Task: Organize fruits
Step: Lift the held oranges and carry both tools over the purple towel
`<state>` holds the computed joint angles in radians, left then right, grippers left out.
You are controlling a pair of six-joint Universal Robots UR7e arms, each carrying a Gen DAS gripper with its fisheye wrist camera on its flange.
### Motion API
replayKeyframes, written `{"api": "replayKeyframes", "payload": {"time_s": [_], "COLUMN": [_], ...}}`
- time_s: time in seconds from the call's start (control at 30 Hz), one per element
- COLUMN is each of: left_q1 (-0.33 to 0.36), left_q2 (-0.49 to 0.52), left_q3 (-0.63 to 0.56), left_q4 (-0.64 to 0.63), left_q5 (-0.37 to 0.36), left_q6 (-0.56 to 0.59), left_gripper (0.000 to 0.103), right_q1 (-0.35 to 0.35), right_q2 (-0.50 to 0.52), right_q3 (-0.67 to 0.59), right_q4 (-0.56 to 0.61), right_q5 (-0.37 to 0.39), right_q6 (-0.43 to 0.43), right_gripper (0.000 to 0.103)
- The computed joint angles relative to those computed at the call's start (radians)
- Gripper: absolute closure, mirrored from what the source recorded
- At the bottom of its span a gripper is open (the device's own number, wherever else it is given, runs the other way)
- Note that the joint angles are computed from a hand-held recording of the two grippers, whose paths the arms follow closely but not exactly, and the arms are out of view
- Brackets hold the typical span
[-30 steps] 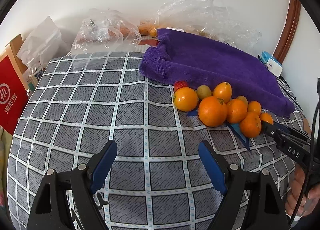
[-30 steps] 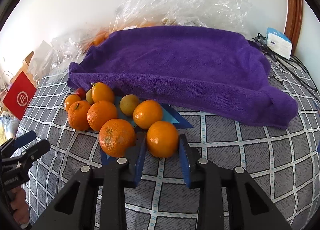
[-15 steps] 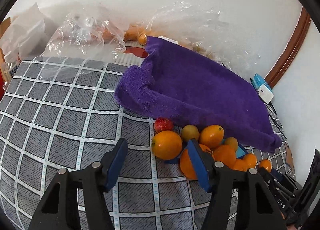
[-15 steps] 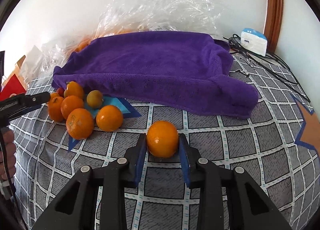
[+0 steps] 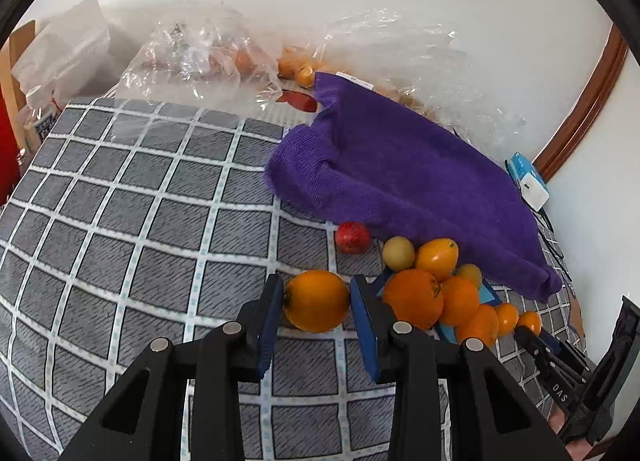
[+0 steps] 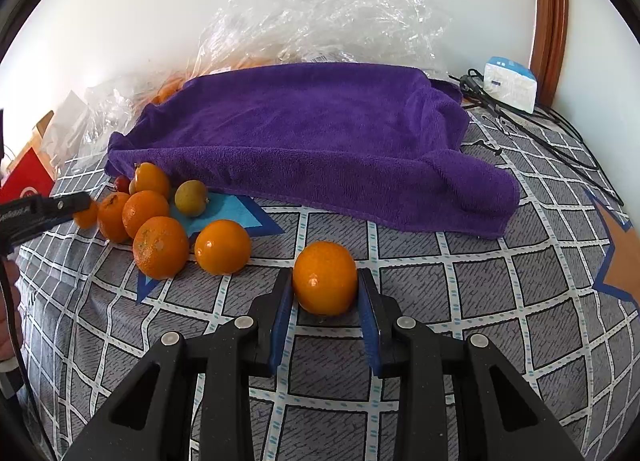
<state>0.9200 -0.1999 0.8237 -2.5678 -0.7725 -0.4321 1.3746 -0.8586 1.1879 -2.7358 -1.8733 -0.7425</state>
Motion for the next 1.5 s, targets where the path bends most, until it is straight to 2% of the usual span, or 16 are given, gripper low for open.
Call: {"api": "replayKeyframes", "payload": {"time_s": [0.1, 0.2, 0.33, 0.43, 0.7, 0.8, 0.9, 1.13, 1.37, 1.43, 1.5], "left_q1": [0.002, -0.004, -0.012, -0.014, -0.008, -0.009, -0.009, -0.020, -0.026, -0.027, -0.028], "left_q2": [-0.011, 0.001, 0.020, 0.027, 0.018, 0.015, 0.011, 0.023, 0.031, 0.032, 0.030], "left_q3": [0.051, 0.060, 0.067, 0.058, 0.079, 0.091, 0.109, 0.119, 0.117, 0.118, 0.129], "left_q4": [-0.060, -0.085, -0.164, -0.157, -0.204, -0.228, -0.279, -0.403, -0.454, -0.468, -0.492], "left_q5": [-0.004, 0.030, 0.069, 0.087, 0.073, 0.078, 0.078, 0.077, 0.074, 0.071, 0.065], "left_q6": [0.008, -0.004, 0.044, 0.038, 0.031, 0.027, 0.036, 0.138, 0.186, 0.197, 0.215], "left_gripper": [0.068, 0.069, 0.064, 0.064, 0.064, 0.070, 0.070, 0.070, 0.070, 0.070, 0.070], "right_q1": [0.000, 0.000, -0.003, -0.006, -0.002, -0.001, -0.006, -0.014, -0.013, -0.015, -0.020], "right_q2": [0.000, 0.000, -0.005, -0.009, -0.007, -0.007, -0.014, -0.028, -0.025, -0.018, -0.020], "right_q3": [0.000, 0.001, 0.003, 0.004, 0.008, 0.009, 0.010, 0.024, 0.018, 0.001, -0.004], "right_q4": [0.001, 0.003, 0.013, 0.024, 0.010, 0.008, 0.021, 0.012, 0.024, 0.052, 0.073], "right_q5": [-0.002, -0.003, 0.007, 0.020, 0.008, 0.005, 0.023, 0.056, 0.053, 0.054, 0.078], "right_q6": [0.001, 0.000, 0.007, 0.016, 0.016, 0.013, 0.021, 0.035, 0.033, 0.051, 0.059], "right_gripper": [0.071, 0.071, 0.069, 0.068, 0.068, 0.068, 0.068, 0.072, 0.072, 0.070, 0.063]}}
